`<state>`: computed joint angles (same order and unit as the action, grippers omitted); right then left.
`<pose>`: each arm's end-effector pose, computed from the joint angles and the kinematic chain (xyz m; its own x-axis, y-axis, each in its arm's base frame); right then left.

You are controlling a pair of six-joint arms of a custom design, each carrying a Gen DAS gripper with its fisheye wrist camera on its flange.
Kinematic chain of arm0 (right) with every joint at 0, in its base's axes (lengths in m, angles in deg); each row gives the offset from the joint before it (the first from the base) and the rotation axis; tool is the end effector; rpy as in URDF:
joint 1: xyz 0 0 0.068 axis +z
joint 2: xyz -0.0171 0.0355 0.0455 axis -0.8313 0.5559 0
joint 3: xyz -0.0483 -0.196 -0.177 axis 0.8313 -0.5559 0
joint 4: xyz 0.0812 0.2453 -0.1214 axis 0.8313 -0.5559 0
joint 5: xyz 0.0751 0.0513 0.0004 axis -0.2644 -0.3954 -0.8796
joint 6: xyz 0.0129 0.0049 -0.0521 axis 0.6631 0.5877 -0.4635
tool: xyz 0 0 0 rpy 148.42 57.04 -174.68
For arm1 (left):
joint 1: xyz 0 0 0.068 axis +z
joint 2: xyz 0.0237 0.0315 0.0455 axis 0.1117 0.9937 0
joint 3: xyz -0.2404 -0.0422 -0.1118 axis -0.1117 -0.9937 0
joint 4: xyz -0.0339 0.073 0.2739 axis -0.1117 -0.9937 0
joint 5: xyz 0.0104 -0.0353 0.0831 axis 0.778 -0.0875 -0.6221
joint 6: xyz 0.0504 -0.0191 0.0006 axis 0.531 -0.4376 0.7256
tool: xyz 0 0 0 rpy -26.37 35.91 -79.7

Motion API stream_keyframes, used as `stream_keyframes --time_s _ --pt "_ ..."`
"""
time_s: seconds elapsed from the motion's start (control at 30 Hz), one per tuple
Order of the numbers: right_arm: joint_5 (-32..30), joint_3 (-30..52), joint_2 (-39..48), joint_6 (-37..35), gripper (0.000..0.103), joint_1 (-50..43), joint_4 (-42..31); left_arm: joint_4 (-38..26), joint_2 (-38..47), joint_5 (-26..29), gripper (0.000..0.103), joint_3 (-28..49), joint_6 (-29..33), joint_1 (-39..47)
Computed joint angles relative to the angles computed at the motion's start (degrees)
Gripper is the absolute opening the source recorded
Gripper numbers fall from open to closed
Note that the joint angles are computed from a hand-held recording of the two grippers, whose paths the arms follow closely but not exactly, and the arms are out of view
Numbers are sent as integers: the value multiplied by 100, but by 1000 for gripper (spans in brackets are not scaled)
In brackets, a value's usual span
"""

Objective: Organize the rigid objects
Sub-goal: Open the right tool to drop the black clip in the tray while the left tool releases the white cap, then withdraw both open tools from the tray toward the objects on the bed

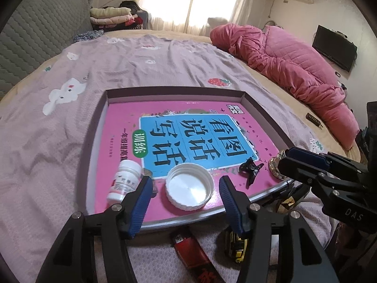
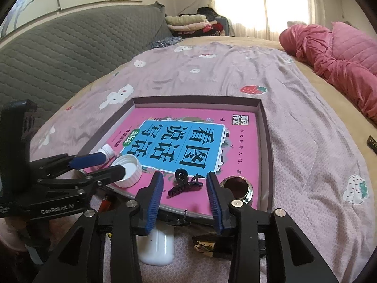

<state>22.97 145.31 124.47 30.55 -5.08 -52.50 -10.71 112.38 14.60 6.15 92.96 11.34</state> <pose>0.2099 0.2274 0.2562 -0.6735 0.2367 -0.7003 0.2036 0.9701 0.1321 0.3238 0.0066 0.2431 -0.6263 0.4208 -0.6563 0.6786 0.7087 -0.1931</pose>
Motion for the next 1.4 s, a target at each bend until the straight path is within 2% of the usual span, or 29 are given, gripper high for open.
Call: stream_keyframes --time_s 0.27,0.77,1.4 --pt "181 34 -50 19 47 127 -88 57 -239 126 58 -71 -127 245" --pt "720 133 -157 208 61 479 -404 -201 -676 189 58 -190 63 521" --pt "1226 222 -303 1109 72 900 -1413 -503 -975 292 63 -206 347 927"
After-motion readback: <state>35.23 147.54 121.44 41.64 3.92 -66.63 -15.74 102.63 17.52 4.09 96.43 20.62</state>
